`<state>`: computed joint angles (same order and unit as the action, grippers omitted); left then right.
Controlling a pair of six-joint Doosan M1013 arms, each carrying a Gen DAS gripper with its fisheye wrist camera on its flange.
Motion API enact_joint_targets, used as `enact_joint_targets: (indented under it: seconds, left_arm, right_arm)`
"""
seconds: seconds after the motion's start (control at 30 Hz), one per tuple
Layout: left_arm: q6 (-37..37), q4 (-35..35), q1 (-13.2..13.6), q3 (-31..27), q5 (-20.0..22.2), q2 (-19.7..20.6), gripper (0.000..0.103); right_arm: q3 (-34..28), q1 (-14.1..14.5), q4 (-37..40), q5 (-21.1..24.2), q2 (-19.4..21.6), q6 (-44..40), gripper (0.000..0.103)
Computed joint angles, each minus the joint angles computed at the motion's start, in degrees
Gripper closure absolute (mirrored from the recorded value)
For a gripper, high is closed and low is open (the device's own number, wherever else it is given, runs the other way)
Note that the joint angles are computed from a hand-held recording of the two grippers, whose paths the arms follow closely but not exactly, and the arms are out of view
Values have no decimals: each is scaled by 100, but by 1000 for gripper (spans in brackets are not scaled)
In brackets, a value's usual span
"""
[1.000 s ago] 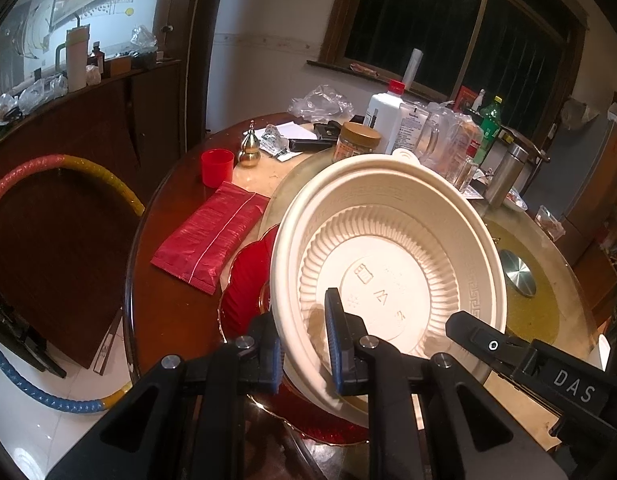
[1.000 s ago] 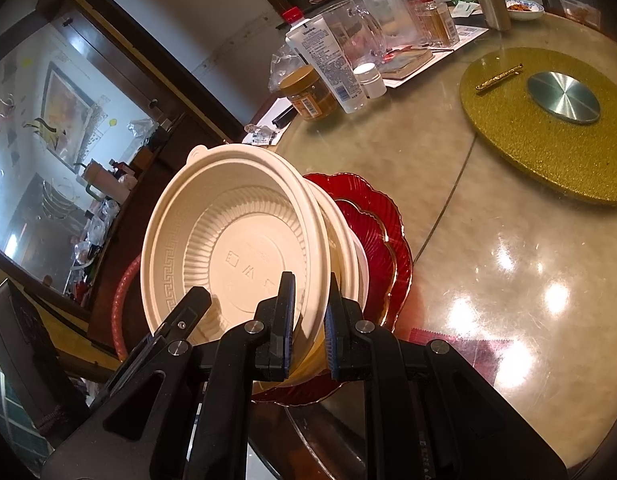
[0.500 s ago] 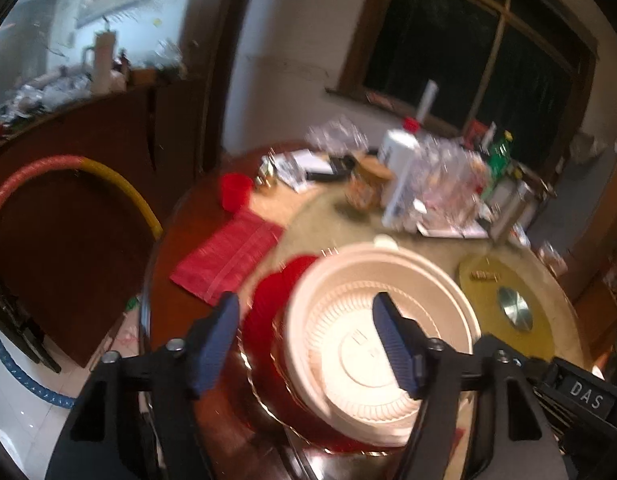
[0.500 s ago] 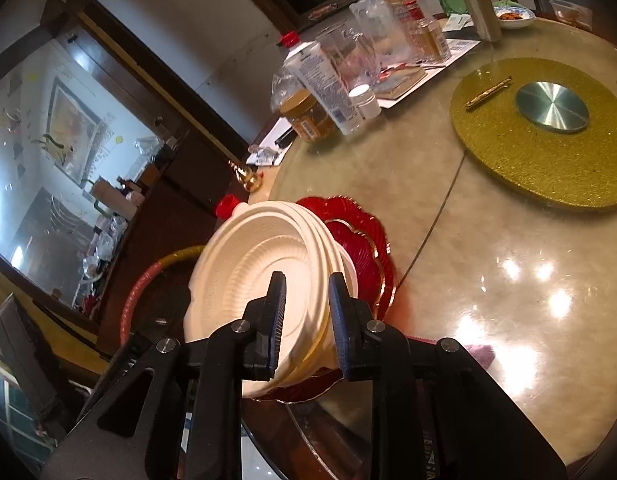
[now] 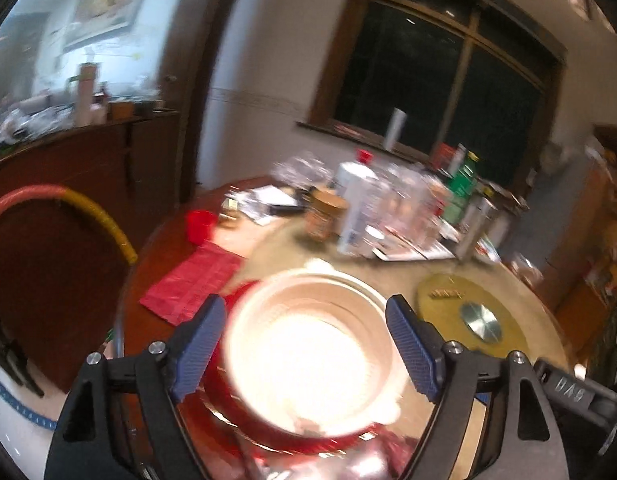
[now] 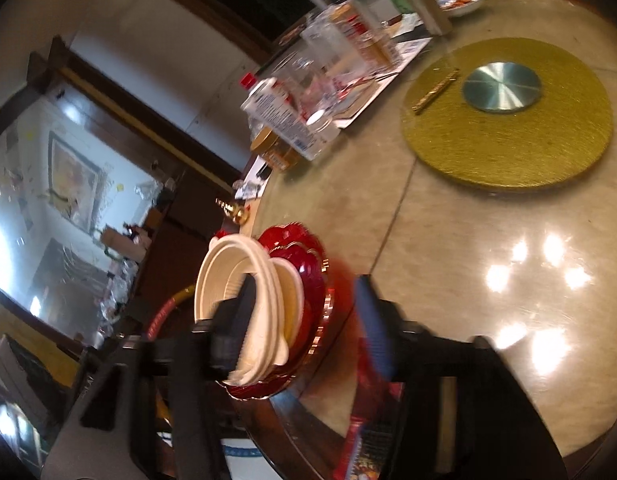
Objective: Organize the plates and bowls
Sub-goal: 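Open both grippers to release the beige bowl onto the stack, then move both grippers to the large white bowl at the table edge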
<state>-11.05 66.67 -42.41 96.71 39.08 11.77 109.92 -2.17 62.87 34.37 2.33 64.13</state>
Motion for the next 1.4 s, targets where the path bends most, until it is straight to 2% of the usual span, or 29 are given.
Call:
enact_joint_targets:
  seconds: [0.2, 0.27, 0.37, 0.4, 0.5, 0.63, 0.83, 1.07, 1.3, 1.4]
  left_arm:
    - [1475, -975, -107, -393, -520, 304, 21]
    - [2383, -1659, -144, -611, -701, 460, 21]
    - [3453, -2526, -198, -847, -820, 635, 21]
    - [4067, -3112, -194, -978, -862, 728, 21]
    - [5179, -4261, -208, -1296, -774, 952, 21]
    - [6110, -5332, -238, -1720, -575, 1236, 21]
    - [6925, -6172, -387, -2327, -287, 1634, 21]
    - [7606, -6688, -563, -2957, 87, 2069, 21]
    - [7853, -6893, -657, -3508, 343, 2420, 21]
    - [7912, -6978, -687, -3787, 458, 2594, 21]
  right_arm:
    - [235, -549, -47, 36, -137, 328, 45]
    - [329, -756, -86, -14, -186, 572, 38]
    - [471, -1048, -62, -39, -266, 807, 35]
    - [498, -1140, -69, 0, -279, 877, 34]
    - [645, -1422, 175, 82, -361, 857, 33]
    - [858, -1712, 384, 70, -530, 788, 33]
    - [1140, -2200, 307, -29, -843, 1136, 33]
    - [1291, -2734, 225, -353, -1174, 1455, 33]
    - [1264, -3208, -147, -491, -1193, 1997, 33]
    - [1206, -3490, 288, -298, -1103, 1695, 33]
